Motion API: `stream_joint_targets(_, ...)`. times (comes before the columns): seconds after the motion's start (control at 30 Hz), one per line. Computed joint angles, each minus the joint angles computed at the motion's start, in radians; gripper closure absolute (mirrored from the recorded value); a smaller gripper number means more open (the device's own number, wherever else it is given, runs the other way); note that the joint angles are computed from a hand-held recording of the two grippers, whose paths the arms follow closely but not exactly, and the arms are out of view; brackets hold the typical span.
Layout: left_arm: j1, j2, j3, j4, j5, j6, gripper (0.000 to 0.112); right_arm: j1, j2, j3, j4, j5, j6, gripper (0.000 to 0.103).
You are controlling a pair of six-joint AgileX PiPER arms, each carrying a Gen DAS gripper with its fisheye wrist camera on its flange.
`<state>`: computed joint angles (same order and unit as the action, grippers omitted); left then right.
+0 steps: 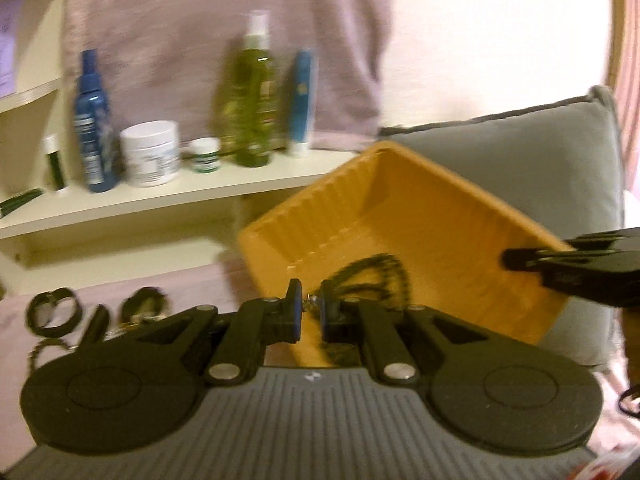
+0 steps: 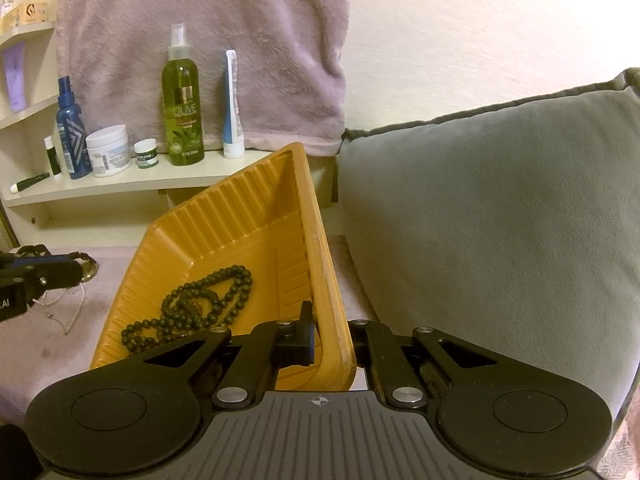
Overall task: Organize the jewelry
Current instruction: 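Carry the earring into the tray with the left gripper and release, then move the left gripper to the pearl strand and grasp it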
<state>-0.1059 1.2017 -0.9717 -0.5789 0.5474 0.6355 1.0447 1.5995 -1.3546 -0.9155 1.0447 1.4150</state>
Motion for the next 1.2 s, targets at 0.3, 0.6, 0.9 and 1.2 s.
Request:
stream_joint_targets(0.3, -0.074, 0.007, 0.020, -0.003, -0.003, -0.009, 0.105, 0.002, 0.002, -0.007, 0.004, 0.004, 0.000, 0.097)
stream_joint_targets(0.6, -0.098, 0.013, 0.033, -0.004, -0.004, 0.002, 0.104, -0.001, -0.003, 0.002, 0.002, -0.002, 0.001, 0.097)
stream_joint_targets(0.9, -0.105, 0.001, 0.058, 0.004, -0.032, -0.007, 0.090, -0.001, -0.004, 0.004, 0.001, -0.003, 0.002, 0.097)
stream_joint_targets(1.2, -0.077, -0.019, 0.082, 0.019, -0.049, -0.017, 0.090, -0.002, -0.005, 0.006, 0.001, -0.005, 0.001, 0.097)
